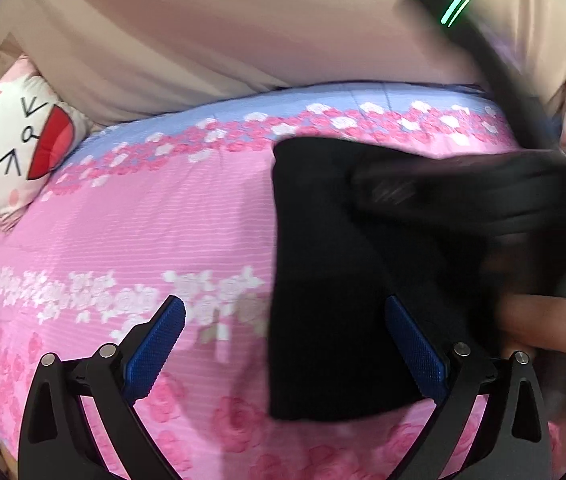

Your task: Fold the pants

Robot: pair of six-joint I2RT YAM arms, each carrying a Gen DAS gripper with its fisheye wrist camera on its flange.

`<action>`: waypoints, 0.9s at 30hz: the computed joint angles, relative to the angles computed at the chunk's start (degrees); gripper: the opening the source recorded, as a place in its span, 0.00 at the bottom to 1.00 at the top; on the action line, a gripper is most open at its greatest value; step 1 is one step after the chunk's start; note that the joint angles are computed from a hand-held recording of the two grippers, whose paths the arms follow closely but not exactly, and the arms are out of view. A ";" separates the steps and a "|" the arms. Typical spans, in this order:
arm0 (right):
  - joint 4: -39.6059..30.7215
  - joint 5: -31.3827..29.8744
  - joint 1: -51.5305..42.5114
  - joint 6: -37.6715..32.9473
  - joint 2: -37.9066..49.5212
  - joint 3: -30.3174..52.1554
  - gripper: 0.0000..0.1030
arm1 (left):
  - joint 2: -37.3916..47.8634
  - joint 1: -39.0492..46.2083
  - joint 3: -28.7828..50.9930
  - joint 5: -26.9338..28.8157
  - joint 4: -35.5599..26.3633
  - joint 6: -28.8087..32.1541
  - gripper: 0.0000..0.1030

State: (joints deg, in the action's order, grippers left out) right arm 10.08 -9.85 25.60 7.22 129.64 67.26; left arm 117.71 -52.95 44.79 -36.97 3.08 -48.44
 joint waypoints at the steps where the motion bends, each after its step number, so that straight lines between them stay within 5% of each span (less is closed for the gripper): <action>1: 1.30 0.27 0.02 0.63 1.62 1.00 0.25 | -0.81 0.13 -1.21 -0.09 0.75 0.23 0.95; 4: 1.92 -5.58 -2.66 4.53 -1.79 -1.56 0.26 | -2.72 0.71 -3.97 0.43 1.57 0.43 0.95; 6: 8.63 -6.43 -4.76 4.87 -10.07 -11.88 0.27 | -4.27 0.74 -5.66 -0.16 1.44 -0.40 0.95; 10: 16.22 -3.42 -13.49 2.67 -27.13 -32.15 0.90 | -9.47 2.69 -11.97 1.18 6.46 -0.66 0.95; 13: 12.47 -4.07 -24.30 -2.20 -32.16 -38.55 0.90 | -8.21 10.25 -16.66 16.27 20.30 3.12 0.95; 15: 10.59 -11.01 -32.82 -3.69 -30.34 -39.65 0.90 | -3.20 16.35 -18.55 31.88 32.29 2.66 0.95; 18: 10.65 -17.26 -40.36 -4.73 -27.86 -41.63 0.87 | 2.21 18.39 -18.63 40.36 41.09 -2.29 0.95; 24: 17.82 -8.44 -36.50 -14.93 -33.03 -50.48 0.78 | 2.01 12.75 -13.25 31.67 30.48 -1.96 0.95; 27: 22.84 2.39 -27.34 -17.64 -29.94 -51.10 0.68 | 3.08 9.49 -8.88 25.83 23.15 -1.89 0.95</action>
State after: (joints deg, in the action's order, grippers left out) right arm 32.91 -7.46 -1.74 -10.42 99.71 16.16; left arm 120.79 -43.47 35.90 -11.14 26.23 -50.33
